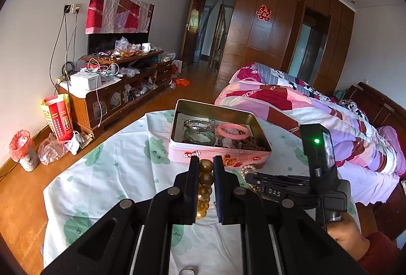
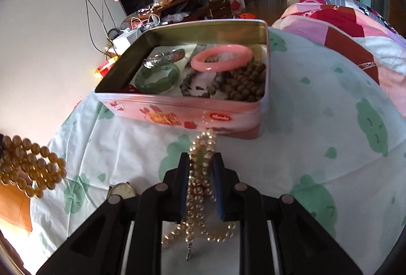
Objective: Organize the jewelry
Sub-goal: 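Carry the gold beads and pearl necklace into the pink tin and release both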
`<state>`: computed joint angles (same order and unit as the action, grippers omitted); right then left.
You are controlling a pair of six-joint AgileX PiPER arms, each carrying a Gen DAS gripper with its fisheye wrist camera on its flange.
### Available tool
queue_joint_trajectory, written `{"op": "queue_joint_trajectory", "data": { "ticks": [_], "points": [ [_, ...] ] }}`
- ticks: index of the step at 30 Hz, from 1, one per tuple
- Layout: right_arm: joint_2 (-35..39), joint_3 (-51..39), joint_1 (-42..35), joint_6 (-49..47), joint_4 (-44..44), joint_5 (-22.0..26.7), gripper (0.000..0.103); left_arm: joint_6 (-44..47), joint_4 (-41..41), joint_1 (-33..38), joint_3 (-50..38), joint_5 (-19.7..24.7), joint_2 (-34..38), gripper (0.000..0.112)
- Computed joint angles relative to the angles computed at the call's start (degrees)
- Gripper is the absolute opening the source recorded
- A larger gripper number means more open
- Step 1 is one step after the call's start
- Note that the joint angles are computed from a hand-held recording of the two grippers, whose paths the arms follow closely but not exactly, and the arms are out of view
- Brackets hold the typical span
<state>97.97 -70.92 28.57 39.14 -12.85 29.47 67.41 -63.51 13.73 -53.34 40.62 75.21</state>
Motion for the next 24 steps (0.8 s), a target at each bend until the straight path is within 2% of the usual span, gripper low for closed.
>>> {"op": "queue_joint_trajectory", "data": {
  "ticks": [3,9,14,16,24],
  "points": [
    [-1.60,2.30,-0.93,-0.99,2.07,-2.57,0.010,-0.10,-0.10,-0.59,-1.07,-0.72,1.34,0.010],
    [-10.53,8.86,-1.41,7.04,-3.15,-10.59,0.010,-1.75,0.26,-2.58,-4.49,-2.39,4.08,0.010],
    [-12.60,6.15,-3.12,5.61,-1.33,-11.96,0.010,-2.38,0.16,-5.17,-8.45,-4.46,6.14,0.010],
    [-11.93,3.67,-4.25,2.26,1.63,-11.90,0.010,-2.89,0.00,-6.08,-10.79,-5.01,7.64,0.010],
    [-4.25,-8.06,-6.82,1.29,1.38,-11.60,0.010,-3.49,-0.90,-11.30,-19.55,-9.36,15.17,0.010]
  ]
}}
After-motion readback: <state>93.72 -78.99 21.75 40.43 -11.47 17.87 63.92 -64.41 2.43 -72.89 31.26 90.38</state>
